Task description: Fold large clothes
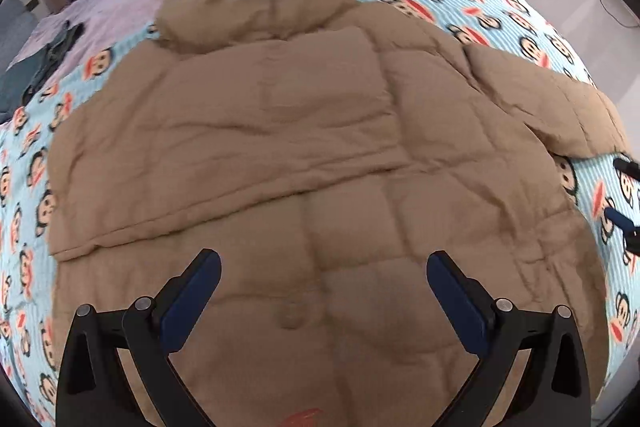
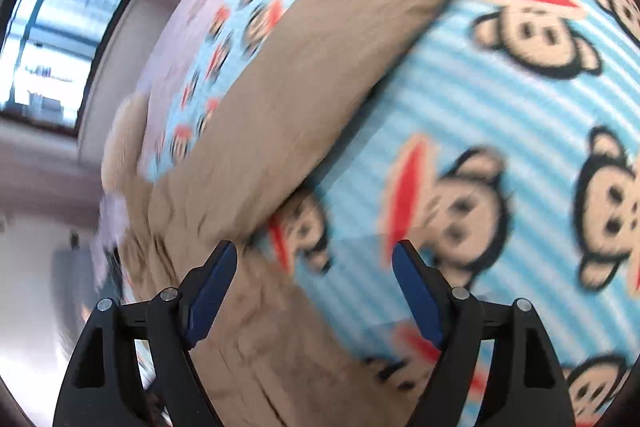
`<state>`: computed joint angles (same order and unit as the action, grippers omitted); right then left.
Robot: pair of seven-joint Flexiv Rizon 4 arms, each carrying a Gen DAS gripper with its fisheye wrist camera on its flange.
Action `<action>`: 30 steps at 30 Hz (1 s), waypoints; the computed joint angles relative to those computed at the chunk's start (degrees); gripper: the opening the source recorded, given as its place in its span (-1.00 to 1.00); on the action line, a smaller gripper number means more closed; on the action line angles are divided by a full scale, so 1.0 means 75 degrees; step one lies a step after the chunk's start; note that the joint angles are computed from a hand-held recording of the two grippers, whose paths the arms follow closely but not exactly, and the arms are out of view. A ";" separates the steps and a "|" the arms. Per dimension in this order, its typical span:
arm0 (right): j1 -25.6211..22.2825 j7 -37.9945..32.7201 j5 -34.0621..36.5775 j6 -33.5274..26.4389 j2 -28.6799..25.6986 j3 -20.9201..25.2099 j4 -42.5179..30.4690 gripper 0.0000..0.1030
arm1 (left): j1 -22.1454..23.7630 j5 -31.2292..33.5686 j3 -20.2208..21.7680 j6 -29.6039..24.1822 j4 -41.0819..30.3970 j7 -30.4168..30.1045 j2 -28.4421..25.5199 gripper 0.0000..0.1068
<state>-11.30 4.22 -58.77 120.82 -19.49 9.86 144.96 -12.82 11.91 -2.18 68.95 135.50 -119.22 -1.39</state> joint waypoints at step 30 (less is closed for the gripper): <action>-0.0814 0.2568 -0.0436 0.3282 -0.3532 -0.0416 -0.3339 -0.78 | -0.0524 -0.1024 -0.0061 -0.0352 -0.1062 0.0110 -0.1001 0.93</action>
